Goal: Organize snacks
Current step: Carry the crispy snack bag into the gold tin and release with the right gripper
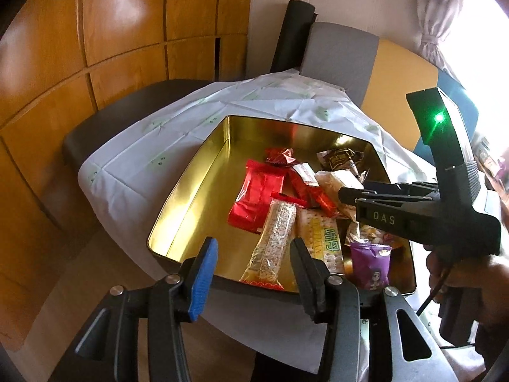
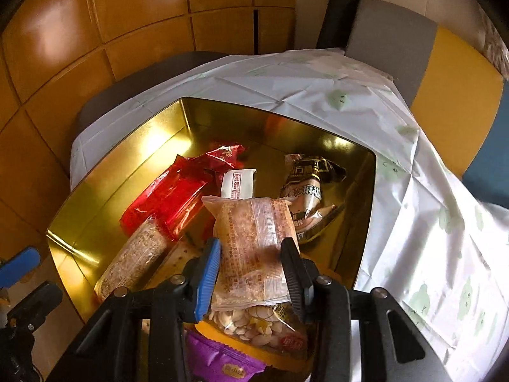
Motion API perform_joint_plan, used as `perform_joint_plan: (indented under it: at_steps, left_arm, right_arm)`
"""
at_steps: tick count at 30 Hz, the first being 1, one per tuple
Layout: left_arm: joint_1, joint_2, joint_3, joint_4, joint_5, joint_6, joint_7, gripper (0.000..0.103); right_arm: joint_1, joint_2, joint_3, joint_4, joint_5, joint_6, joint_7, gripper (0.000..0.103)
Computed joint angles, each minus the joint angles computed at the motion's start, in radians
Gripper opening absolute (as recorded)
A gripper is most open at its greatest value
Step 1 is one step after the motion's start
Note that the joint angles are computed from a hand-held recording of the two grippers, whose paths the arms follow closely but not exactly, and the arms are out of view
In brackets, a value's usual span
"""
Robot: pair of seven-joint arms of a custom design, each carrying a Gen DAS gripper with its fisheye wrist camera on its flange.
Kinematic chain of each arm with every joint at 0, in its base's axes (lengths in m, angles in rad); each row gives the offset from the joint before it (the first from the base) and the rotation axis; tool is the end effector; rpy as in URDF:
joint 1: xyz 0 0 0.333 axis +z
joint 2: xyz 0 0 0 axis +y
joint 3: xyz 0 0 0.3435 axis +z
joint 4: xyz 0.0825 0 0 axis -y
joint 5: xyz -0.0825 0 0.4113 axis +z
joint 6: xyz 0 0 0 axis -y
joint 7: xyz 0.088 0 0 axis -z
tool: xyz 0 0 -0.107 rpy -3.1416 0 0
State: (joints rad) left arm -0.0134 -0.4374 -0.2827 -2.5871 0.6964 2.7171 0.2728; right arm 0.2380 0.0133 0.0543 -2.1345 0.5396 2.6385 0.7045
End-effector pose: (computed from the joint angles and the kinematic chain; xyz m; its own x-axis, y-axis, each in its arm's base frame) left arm 0.4212 -0.1571 0.4626 0.3762 -0.9211 0.1003 -0.6587 -0.3420 -0.6702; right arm 0.5811 0.1611 0.4642 0.6791 -0.7341 0.0000 -0.6051 -0.5599 -0.5660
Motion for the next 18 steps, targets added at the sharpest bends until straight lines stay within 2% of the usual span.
perform_joint_plan:
  at_steps: [8, 14, 18]
  left_arm:
    - [-0.011, -0.005, -0.011, 0.007, 0.009, -0.014, -0.004, 0.053]
    - [-0.018, -0.014, -0.019, 0.008, 0.020, -0.025, -0.014, 0.056]
    - [-0.015, -0.022, -0.029, 0.009, 0.035, -0.033, -0.031, 0.062]
  right_arm:
    - [-0.012, -0.034, -0.012, -0.021, 0.086, -0.034, -0.021, 0.041]
    - [-0.004, -0.092, -0.022, -0.085, 0.146, 0.013, -0.042, 0.041]
    - [0.003, -0.128, -0.029, -0.129, 0.169, 0.065, -0.043, 0.041]
